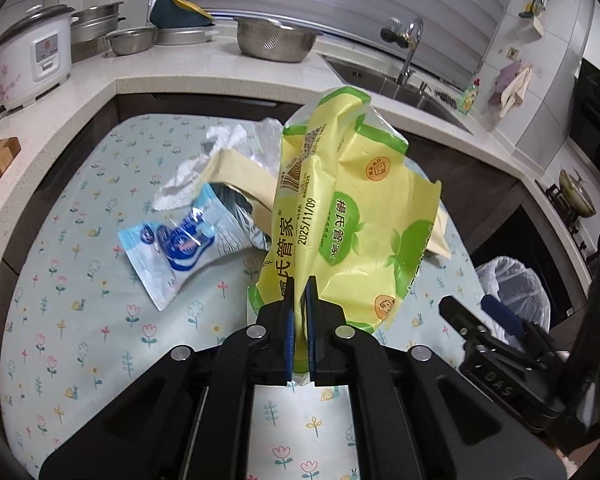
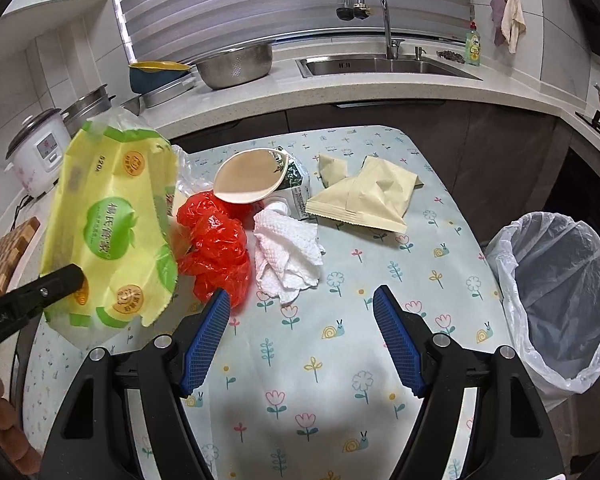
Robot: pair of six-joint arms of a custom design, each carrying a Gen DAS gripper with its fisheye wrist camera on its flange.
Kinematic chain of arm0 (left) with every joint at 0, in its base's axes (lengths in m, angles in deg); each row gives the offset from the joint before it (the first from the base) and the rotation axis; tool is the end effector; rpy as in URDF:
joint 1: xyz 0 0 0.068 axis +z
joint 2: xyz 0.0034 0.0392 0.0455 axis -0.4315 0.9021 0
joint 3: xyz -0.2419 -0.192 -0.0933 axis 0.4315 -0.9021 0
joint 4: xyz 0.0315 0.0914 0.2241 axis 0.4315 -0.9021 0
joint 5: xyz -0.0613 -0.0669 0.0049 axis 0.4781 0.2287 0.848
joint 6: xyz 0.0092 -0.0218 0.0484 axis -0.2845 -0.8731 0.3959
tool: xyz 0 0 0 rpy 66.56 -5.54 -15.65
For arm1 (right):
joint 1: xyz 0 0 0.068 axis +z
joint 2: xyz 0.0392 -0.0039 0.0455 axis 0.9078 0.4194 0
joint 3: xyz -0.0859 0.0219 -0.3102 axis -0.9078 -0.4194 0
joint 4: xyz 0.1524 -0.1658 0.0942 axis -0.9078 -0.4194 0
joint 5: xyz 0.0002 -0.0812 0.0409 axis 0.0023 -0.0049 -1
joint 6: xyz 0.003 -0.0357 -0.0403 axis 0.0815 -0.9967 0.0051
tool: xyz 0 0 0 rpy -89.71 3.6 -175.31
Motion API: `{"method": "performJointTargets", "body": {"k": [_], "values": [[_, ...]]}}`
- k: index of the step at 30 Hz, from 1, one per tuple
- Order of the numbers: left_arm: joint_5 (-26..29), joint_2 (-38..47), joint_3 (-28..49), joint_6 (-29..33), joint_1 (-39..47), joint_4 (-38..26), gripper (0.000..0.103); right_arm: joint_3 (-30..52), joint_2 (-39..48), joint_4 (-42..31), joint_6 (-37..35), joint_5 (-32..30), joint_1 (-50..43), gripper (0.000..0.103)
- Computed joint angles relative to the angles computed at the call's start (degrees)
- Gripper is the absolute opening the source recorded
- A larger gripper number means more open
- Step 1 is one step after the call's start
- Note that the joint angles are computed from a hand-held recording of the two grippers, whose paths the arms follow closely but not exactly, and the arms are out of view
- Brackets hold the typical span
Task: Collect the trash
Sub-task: 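Grasp the white cloth with the right tool while the left tool holds the wipe pack, then carry both over the bin and open the left tool to drop the wipe pack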
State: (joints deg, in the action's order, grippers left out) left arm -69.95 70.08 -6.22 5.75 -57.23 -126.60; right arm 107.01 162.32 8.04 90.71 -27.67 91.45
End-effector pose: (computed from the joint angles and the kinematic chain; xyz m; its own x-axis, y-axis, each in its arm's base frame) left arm 0.1144 -0.0507 0.2658 -0.5833 -0.4945 -0.6444 -0.4449 0.8582 -0.2559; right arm 0.2250 0.1162 0.2234 -0.6918 -0.2601 -0.6736 -0.4694 0.8709 0.1458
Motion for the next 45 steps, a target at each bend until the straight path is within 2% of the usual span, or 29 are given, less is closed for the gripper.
{"method": "performJointTargets", "body": {"k": [5,9,19,22,25,26,27,30,38,45], "values": [[1.4,-2.2,1.8,4.5,5.9,-0.1,0.004,2.9,5.7,1.8,1.2,-0.1,0.9,0.071],[5.0,-2.0,2.0,9.5,13.0,2.5,0.004,5.9,10.8,2.9,2.4,-0.2,1.6,0.071],[9.2,3.6,1.2,16.3,22.1,9.5,0.004,12.9,21.8,3.7,3.4,0.9,2.7,0.067],[10.1,5.5,0.8,16.8,23.0,11.3,0.004,13.8,23.8,3.4,3.5,0.7,2.8,0.058],[10.2,7.0,0.5,17.0,23.3,12.5,0.004,14.0,24.8,3.2,3.4,0.3,2.7,0.04],[10.2,7.4,0.5,17.0,23.4,12.8,0.004,14.0,24.9,3.2,3.3,0.1,2.6,0.031],[10.3,7.7,0.5,16.9,23.4,13.0,0.004,13.7,24.8,3.3,3.3,0.0,2.6,0.023],[10.0,8.2,0.6,16.4,22.8,12.8,0.004,12.2,23.3,3.9,3.4,-0.9,2.3,0.01],[5.9,7.5,2.4,12.4,16.8,9.2,0.004,5.8,13.6,4.7,2.5,-2.7,-0.4,0.008],[-1.0,8.3,6.1,5.6,5.8,4.0,0.004,2.9,3.5,1.8,1.0,-5.5,-5.3,0.008]]}}
